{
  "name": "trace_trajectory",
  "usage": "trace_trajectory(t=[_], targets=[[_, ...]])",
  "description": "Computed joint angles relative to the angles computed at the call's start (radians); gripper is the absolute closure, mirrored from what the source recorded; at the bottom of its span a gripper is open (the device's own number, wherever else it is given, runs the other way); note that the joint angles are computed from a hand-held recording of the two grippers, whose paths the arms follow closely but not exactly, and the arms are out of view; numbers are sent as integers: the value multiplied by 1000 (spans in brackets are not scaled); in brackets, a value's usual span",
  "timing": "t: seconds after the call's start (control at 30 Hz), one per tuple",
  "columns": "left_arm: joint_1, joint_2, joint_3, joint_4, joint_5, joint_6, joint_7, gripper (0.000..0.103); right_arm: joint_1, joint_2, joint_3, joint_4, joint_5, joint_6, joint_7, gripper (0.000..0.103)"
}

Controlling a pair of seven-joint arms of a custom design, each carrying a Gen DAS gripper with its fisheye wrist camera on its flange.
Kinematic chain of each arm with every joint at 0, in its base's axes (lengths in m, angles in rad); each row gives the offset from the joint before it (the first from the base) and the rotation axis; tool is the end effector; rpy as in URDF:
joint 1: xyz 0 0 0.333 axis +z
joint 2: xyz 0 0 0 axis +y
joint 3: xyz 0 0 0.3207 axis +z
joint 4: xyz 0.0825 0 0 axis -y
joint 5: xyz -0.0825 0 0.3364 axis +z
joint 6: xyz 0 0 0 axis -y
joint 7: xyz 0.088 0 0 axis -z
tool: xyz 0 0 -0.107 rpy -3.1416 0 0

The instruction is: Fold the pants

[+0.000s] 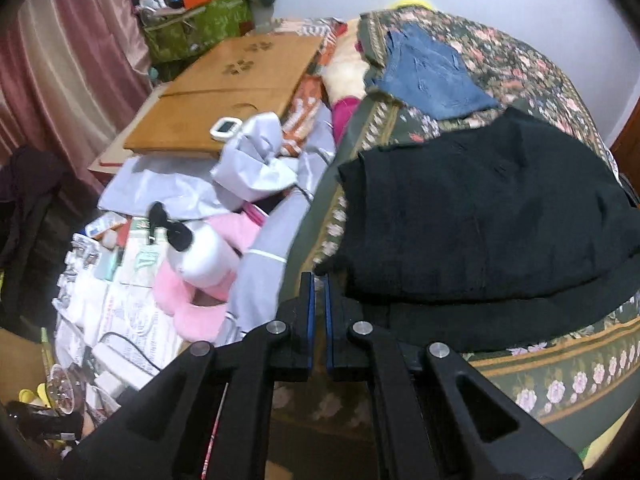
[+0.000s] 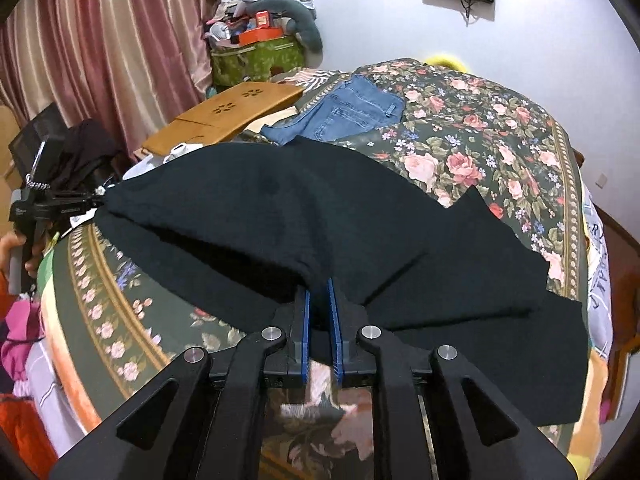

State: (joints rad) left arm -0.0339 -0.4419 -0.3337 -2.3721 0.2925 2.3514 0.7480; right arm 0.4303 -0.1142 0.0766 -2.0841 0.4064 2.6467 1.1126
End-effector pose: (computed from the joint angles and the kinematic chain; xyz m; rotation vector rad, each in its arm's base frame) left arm 0.3786 -0.1604 0.5456 -2.1318 1.5874 -0.4074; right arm 0.4608 0.2460 0.5759 -2.1968 1.0540 -0.3114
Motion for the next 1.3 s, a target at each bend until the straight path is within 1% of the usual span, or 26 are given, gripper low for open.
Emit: trace_trajectory(t=[0.13,0.2,0.27,0.3,0.33,0.37,0.4,0.43,0.47,0.5,0.53,0.57,0.67,0.73,0.9,1.0,1.07,1.13,1.2,1.23,1.3], targets=[[8,-37,1,19,7,-4,3,96,3,-32,-11,-6,18,-13,-24,91],[14,-33,-2,49,12,-9,15,91,5,-42,-21,0,39,-22,-37,90],[19,-13,-5,90,19,-6,27,84,5,-48,-27,8,50,-18,-40,90],[20,-2,-5,105,20,0,31,75,2,-48,-30,15,51,-13,-37,89],[22,14,-5,126,24,9,32,62,-1,-45,-33,25,53,-7,-31,87],[25,32,-7,145,31,25,30,47,-6,-40,-36,36,54,0,-24,82],[27,49,-10,163,40,38,25,39,-11,-34,-36,45,49,6,-13,69],[32,76,-15,193,58,51,19,28,-24,-21,-32,59,21,22,20,60],[34,98,-18,215,72,56,14,21,-37,-9,-27,70,-14,38,61,38],[33,128,-20,246,89,59,10,18,-53,10,-20,82,-62,70,117,22],[28,151,-16,270,100,59,10,13,-64,24,-16,92,-100,91,159,18],[22,185,-15,305,114,57,11,9,-71,38,-16,105,-120,93,180,17],[-7,280,1,404,152,39,13,7,-99,119,-18,198,-180,45,246,17],[-32,347,19,474,160,22,29,5,-119,162,-13,248,-173,14,248,17],[-95,495,72,634,151,-25,79,4,-167,301,8,408,-181,-84,269,18],[-135,568,104,708,152,-46,105,4,-189,419,20,557,-205,-187,294,19],[-163,622,124,765,146,-71,141,4,-203,504,28,668,-214,-259,308,20],[-187,671,142,816,134,-95,182,4,-203,579,27,772,-241,-317,335,22],[-209,711,160,858,114,-114,221,4,-197,665,23,892,-280,-384,353,29],[-217,726,168,874,100,-119,238,4,-196,704,21,948,-293,-417,362,30],[-231,751,181,898,68,-124,268,4,-200,780,24,1061,-298,-495,380,38]])
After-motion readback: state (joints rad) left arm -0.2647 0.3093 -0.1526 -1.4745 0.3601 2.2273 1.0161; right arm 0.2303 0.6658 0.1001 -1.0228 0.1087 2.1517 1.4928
